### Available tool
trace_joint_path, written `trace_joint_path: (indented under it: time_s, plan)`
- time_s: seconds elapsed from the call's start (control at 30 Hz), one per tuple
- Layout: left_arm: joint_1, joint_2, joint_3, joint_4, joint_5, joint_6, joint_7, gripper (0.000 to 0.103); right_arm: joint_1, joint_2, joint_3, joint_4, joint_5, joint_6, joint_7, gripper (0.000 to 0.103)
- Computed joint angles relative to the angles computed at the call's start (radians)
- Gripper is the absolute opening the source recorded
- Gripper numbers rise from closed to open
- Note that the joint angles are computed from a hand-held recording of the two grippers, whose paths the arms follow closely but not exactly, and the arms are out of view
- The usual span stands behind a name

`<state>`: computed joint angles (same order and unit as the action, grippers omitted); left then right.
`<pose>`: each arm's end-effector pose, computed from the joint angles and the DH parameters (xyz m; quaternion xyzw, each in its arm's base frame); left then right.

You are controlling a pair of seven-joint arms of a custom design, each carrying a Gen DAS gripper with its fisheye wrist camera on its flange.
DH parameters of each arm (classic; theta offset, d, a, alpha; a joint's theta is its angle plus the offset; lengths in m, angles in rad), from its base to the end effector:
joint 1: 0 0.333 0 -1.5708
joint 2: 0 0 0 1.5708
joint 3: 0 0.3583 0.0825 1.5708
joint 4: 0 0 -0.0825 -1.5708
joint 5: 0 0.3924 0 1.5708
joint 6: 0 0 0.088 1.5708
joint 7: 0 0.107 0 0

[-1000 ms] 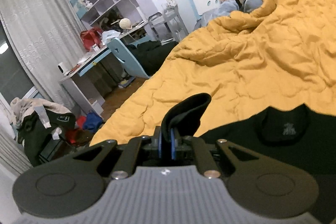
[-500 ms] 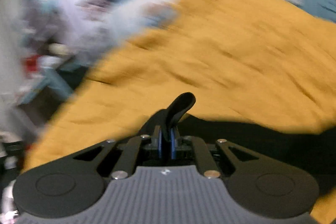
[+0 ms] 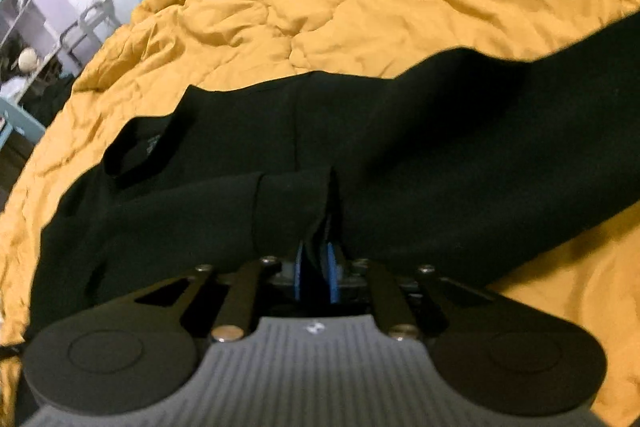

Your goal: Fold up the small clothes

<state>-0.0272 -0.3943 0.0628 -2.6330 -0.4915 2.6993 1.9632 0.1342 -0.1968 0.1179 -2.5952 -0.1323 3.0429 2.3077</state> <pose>0.4209 0.0319 0.4567 -0.6946 0.6657 -0.2555 0.0953 0.4537 0.1286 0.4334 -0.5428 0.7777 -0.1268 0.2904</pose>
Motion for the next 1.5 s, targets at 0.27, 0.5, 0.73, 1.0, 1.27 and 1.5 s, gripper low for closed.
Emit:
trace_joint_path:
  time_s: [0.27,0.5,0.73,1.0,1.27,1.5]
  plan:
    - [-0.162,0.127,0.125,0.155,-0.498,0.082,0.247,0.066,0.068,-0.037,-0.062,-0.034,0.135,0.059,-0.126,0.036]
    - [-0.13,0.359,0.1,0.298,-0.892,0.045,0.368,0.06,0.001,-0.034,-0.017,-0.038,0.129,0.124,-0.097,0.036]
    - [-0.034,0.398,0.03,0.315,-1.142,-0.01,0.54,0.004,0.134,0.058,-0.126,0.01,0.24,0.141,-0.185,0.022]
    - [0.044,0.321,-0.093,0.326,-1.132,0.108,0.804,0.003,-0.051,0.02,0.083,-0.06,0.261,0.326,-0.189,0.0]
    - [0.029,0.366,-0.16,0.273,-0.698,0.33,0.465,0.007,-0.32,0.028,0.347,-0.037,0.259,0.218,-0.184,0.004]
    - [0.044,0.248,-0.073,0.222,-0.703,0.043,0.396,0.062,-0.124,-0.005,0.156,-0.082,0.217,0.244,-0.144,0.026]
